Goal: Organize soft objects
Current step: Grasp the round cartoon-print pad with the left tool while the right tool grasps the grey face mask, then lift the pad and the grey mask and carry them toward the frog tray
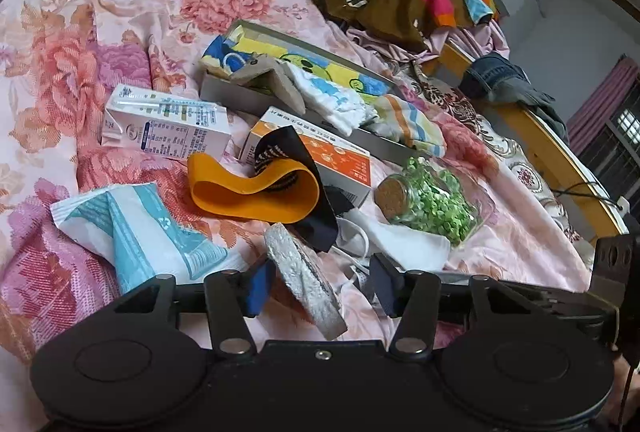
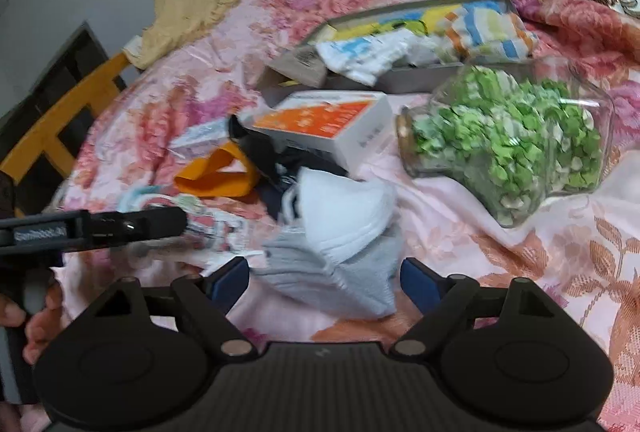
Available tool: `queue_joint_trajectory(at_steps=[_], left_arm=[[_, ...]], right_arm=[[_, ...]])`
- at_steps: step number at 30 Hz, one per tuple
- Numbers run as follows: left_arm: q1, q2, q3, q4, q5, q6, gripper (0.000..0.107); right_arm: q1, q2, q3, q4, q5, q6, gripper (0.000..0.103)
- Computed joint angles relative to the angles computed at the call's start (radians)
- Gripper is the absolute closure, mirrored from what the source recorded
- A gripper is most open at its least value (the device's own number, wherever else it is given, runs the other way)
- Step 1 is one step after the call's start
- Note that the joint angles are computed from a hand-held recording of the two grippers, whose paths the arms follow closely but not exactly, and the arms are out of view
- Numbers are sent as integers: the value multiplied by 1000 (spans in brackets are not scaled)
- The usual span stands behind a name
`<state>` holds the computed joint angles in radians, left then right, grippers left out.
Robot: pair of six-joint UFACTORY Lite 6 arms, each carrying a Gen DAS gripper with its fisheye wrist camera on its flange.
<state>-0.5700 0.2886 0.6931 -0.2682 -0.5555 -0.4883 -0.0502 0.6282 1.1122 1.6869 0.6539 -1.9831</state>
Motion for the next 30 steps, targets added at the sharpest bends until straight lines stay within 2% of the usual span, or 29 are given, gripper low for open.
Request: queue_joint_trajectory(at_steps=[3, 5, 9, 14, 18, 19, 21, 23, 24, 30], left_arm=[[18, 40, 35, 31, 11, -49, 63], [26, 57, 50, 40, 18, -65, 73], [34, 55, 42, 47, 14, -83, 84], [26, 41, 21, 57, -19, -88, 90], [-13, 32, 28, -13, -12, 23, 91], [-21, 32, 30, -23, -9, 40, 92], [-31, 31, 32, -41, -6, 66, 92], [-35, 30, 31, -53, -8, 77, 92], [-33, 28, 28, -52, -8, 74, 92], [-30, 8, 6, -26, -20, 48, 92]], right_arm=[[-2, 44, 51, -28, 2, 59, 19], [-9, 48, 53, -40, 27, 70, 30], [-1, 18, 15, -16, 23, -5, 41], [9, -34, -39, -4, 32, -46, 50], [-1, -74, -81, -61, 76, -41, 50], [4, -89, -97, -61, 73, -59, 53], [28, -128, -144, -21, 48, -132, 58], [51, -160, -183, 8, 26, -186, 69], [64, -174, -202, 24, 14, -212, 72], [163, -270, -341, 324, -115, -563, 81]])
